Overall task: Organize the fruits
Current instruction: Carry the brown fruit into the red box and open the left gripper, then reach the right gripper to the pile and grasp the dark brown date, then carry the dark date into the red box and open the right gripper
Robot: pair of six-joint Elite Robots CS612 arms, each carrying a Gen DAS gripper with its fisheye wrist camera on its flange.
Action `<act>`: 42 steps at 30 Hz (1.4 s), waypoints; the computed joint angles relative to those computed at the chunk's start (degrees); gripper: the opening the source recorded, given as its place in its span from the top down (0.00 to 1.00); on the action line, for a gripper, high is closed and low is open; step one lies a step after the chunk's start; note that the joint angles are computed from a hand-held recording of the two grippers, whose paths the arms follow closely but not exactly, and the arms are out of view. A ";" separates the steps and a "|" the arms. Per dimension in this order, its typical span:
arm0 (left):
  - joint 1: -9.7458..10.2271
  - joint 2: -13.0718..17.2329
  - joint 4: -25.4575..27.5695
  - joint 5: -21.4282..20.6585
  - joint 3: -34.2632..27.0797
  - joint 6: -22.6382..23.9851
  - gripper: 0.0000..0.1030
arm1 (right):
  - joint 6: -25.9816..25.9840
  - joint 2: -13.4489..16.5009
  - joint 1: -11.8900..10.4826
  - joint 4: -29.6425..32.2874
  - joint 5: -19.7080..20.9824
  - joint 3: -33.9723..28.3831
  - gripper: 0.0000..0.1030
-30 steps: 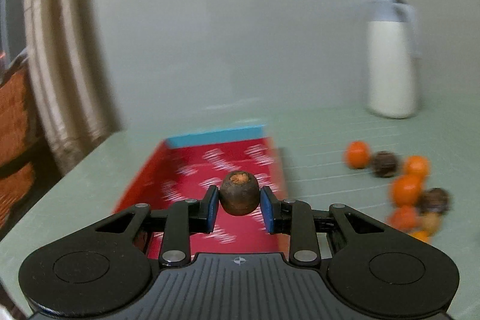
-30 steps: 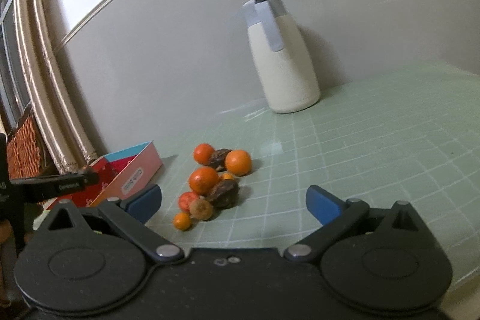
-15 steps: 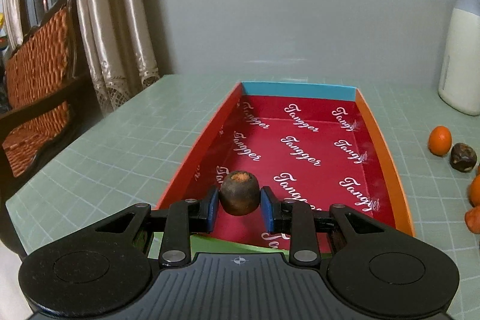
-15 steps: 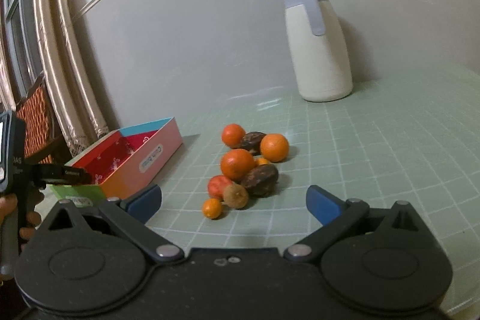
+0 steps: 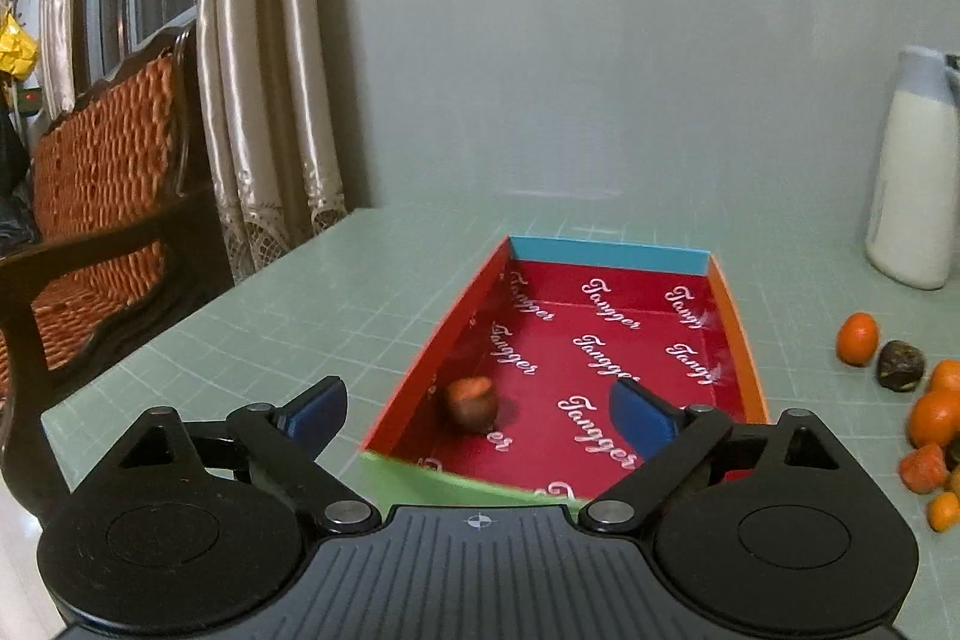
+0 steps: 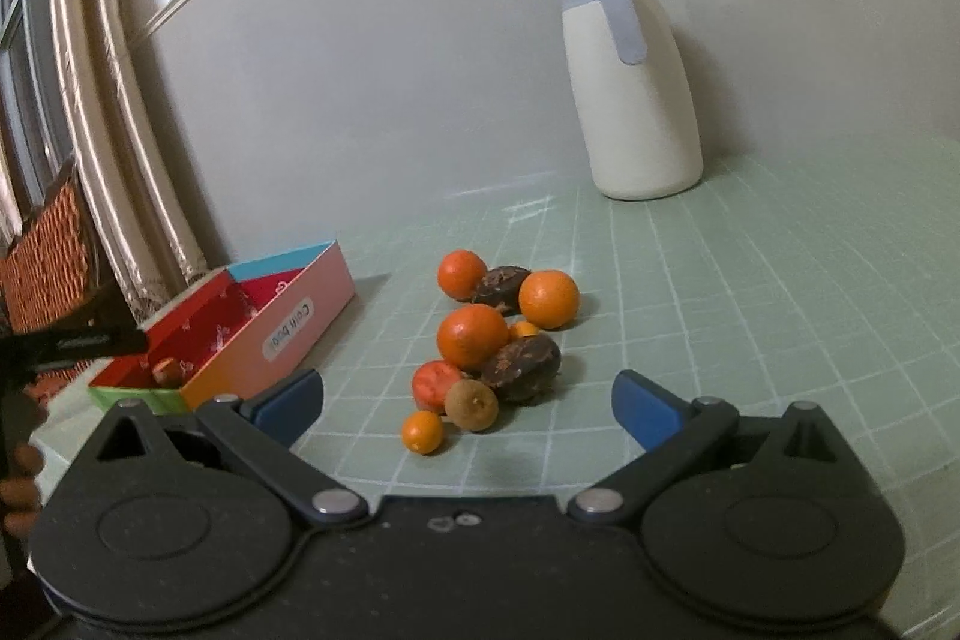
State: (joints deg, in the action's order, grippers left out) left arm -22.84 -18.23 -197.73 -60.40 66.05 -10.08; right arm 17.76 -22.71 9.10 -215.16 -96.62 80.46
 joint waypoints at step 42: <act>-0.02 -1.64 -3.79 1.62 6.98 -1.32 0.00 | 7.99 2.38 -1.13 14.38 0.05 -8.18 0.72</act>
State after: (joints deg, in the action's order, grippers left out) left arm -22.86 -19.87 -201.52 -58.78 73.02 -11.41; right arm 25.74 -20.34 7.97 -200.78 -96.58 72.28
